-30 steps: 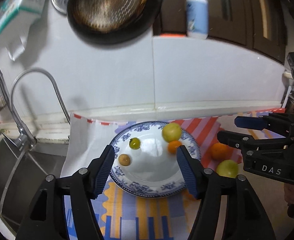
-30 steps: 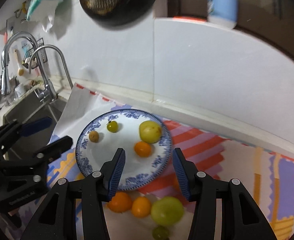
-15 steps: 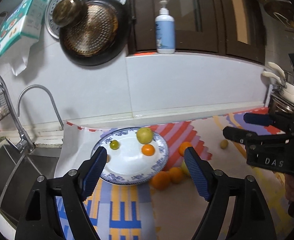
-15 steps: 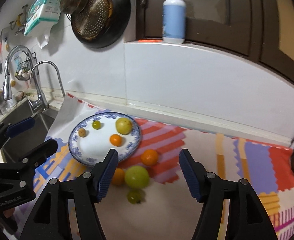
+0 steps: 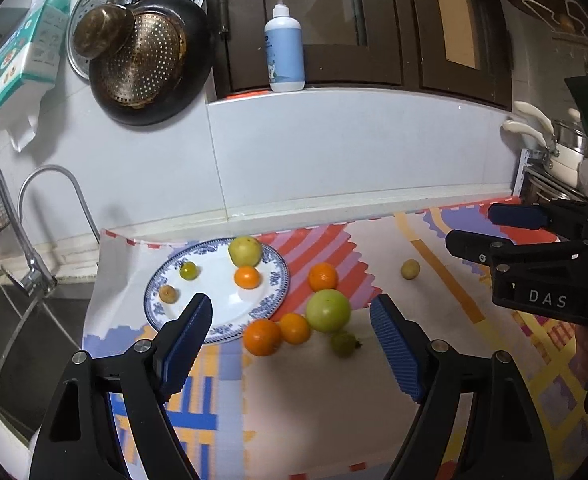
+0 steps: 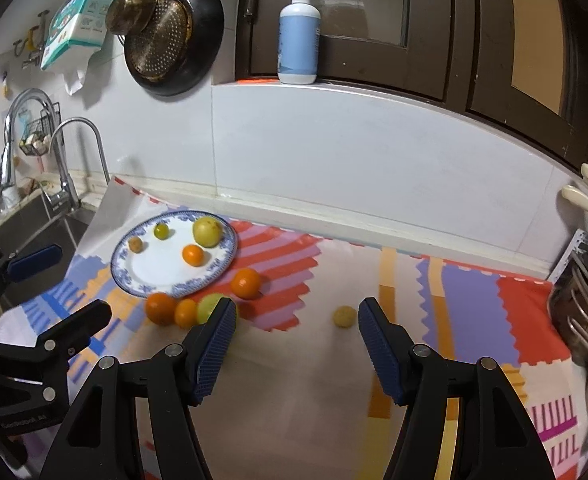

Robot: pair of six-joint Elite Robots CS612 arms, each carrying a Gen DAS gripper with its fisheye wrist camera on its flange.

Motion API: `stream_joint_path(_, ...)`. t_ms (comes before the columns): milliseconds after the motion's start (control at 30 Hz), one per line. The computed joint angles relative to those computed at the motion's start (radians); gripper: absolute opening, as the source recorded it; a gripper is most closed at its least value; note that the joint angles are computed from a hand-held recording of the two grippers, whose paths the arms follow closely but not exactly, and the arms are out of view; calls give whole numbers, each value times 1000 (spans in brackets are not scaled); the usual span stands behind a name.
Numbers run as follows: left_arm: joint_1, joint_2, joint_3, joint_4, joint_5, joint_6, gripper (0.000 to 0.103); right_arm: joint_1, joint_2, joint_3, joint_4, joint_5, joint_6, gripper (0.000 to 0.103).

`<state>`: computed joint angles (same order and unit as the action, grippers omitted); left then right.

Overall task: Organize fruits
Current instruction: 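Open both tools and withdraw them from the plate, then reach the left tool to a dark green fruit while the right tool reaches a yellow fruit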

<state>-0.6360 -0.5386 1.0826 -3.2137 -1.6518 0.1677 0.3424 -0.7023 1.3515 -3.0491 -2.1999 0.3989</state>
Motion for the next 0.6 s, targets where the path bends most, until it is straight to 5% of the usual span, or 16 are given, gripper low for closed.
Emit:
stream_joint_path(333, -49, 13, 21, -39, 95, -46, 78, -46, -10, 57, -50, 82, -24, 64)
stream_joint_path(600, -65, 53, -55, 126, 153, -75, 60, -85, 29, 41, -61, 161, -41, 64)
